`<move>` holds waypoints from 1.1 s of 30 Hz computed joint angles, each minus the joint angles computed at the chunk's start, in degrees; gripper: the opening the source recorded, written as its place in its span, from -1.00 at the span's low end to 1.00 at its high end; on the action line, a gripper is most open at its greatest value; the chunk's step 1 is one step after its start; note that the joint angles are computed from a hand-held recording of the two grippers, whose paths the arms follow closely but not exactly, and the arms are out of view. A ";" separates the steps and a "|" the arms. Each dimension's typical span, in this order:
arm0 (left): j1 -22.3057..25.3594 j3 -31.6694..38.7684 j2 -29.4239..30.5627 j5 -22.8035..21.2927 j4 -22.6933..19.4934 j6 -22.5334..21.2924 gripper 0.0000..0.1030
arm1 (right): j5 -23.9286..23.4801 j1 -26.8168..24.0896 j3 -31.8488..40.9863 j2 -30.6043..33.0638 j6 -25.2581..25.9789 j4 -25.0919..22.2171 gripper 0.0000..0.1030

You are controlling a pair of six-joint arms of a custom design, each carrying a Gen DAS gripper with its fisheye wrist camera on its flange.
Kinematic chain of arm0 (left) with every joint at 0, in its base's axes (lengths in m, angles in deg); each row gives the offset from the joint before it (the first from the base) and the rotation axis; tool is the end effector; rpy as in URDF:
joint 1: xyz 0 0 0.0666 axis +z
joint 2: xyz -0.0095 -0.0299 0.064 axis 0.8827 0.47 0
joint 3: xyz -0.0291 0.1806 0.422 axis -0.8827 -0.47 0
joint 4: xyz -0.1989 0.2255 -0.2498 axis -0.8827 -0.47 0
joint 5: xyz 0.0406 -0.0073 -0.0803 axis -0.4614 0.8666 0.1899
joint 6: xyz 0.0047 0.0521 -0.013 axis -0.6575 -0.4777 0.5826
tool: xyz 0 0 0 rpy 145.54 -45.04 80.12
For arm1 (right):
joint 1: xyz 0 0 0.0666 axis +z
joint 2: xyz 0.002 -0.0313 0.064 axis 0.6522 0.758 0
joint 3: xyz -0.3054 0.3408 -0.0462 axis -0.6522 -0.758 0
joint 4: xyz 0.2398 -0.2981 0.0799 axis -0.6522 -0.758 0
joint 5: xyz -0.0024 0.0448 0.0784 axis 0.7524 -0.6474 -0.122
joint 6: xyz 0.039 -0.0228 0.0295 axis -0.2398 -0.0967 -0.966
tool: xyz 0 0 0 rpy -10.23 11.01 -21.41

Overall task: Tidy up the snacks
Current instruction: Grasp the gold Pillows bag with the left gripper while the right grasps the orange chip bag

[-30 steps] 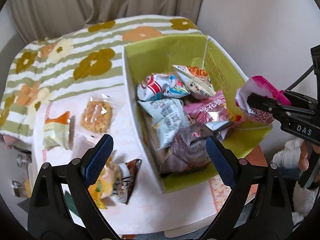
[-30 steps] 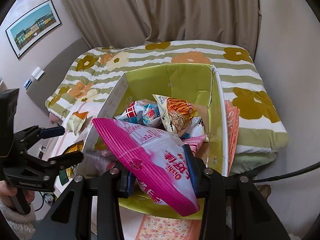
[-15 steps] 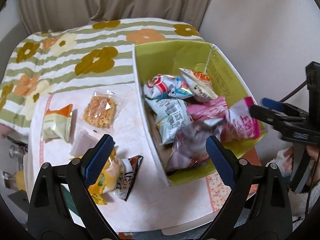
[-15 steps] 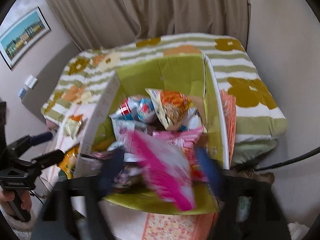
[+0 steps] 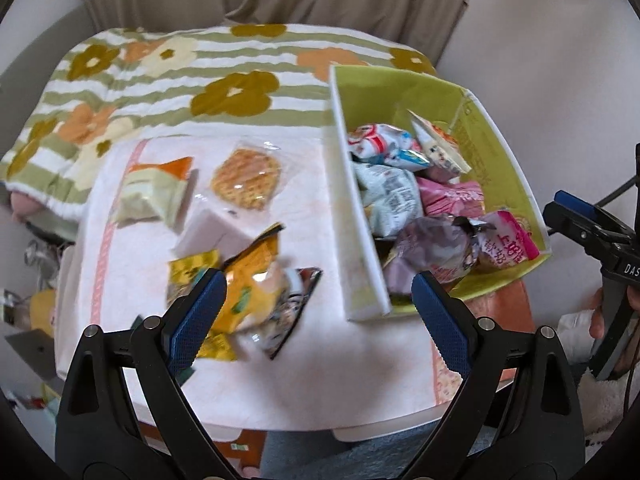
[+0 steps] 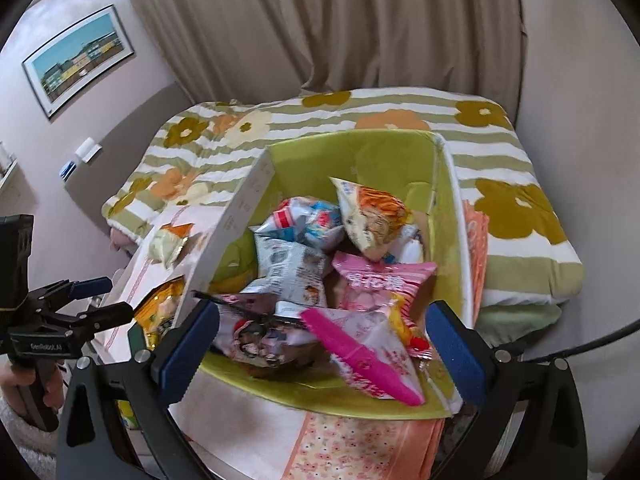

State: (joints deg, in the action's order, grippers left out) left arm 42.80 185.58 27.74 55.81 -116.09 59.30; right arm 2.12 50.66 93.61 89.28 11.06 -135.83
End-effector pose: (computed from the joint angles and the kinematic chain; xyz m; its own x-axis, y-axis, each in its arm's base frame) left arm 0.4587 -0.1613 0.6115 -0.8665 0.0762 -0.4934 0.1663 0.9759 -0.1412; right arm 0.4040 0.0774 0.6101 -0.7731 0.0101 -0.6342 -0.1848 0.9529 0.2404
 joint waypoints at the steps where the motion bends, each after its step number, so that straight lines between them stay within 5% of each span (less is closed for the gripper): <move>1: 0.41 -0.32 -0.59 -0.47 -0.17 0.00 0.81 | 0.09 0.44 0.25 -0.01 0.16 0.14 0.99; 8: 5.23 -2.96 -4.60 0.03 0.39 -0.99 0.81 | 1.23 5.33 2.49 0.66 -1.36 1.04 1.00; 14: 12.61 -5.37 -6.65 4.29 1.39 -5.10 0.81 | 8.08 12.65 4.12 1.64 -4.46 2.13 1.00; 23: 24.09 -5.44 -4.85 16.72 -2.49 -17.38 0.81 | 16.47 23.91 5.18 5.25 -15.23 1.97 0.99; 33: 26.61 -4.68 2.10 25.68 -9.32 -29.20 0.81 | 27.01 32.82 2.65 8.68 -24.91 1.24 0.99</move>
